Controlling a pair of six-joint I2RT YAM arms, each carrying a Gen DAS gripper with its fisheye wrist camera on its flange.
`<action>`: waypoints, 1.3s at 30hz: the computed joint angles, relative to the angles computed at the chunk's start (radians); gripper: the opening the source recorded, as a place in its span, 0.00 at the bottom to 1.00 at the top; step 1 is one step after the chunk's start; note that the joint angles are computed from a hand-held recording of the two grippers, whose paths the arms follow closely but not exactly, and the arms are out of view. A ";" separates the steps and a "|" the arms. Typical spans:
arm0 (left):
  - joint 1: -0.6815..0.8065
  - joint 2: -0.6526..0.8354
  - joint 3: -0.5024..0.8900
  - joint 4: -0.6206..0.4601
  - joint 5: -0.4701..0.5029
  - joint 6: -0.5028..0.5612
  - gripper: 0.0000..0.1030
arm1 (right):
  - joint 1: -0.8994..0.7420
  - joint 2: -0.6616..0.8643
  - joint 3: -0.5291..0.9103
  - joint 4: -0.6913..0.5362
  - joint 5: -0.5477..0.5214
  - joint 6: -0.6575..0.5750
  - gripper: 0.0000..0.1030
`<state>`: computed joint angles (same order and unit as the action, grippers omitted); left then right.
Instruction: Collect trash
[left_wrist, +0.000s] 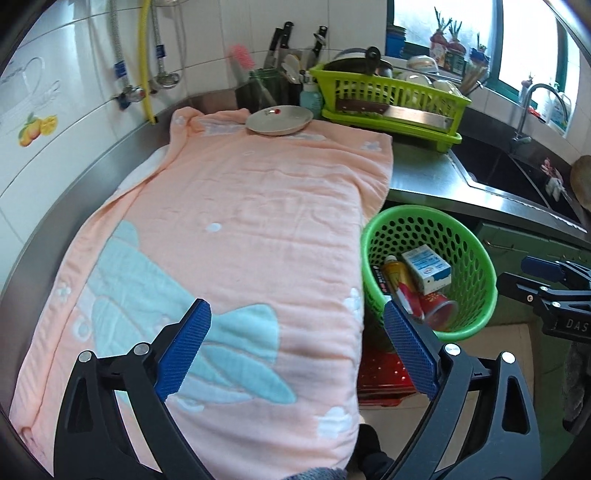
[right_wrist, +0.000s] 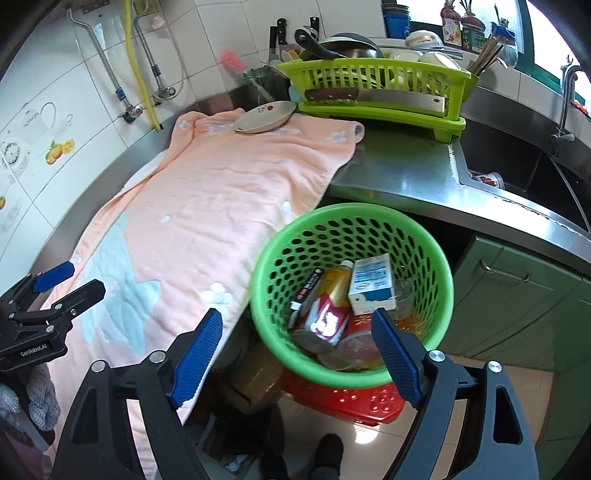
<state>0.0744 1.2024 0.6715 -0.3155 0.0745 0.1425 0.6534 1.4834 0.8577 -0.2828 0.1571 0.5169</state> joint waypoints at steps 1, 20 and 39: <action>0.021 -0.014 -0.005 -0.006 0.011 0.012 0.90 | 0.024 0.002 0.009 -0.008 0.015 0.021 0.78; 0.299 -0.200 -0.060 -0.137 0.191 0.186 0.90 | 0.302 -0.025 0.093 -0.181 0.255 0.239 0.81; 0.304 -0.340 -0.067 -0.236 0.181 0.176 0.90 | 0.369 -0.165 -0.029 -0.140 0.333 0.298 0.82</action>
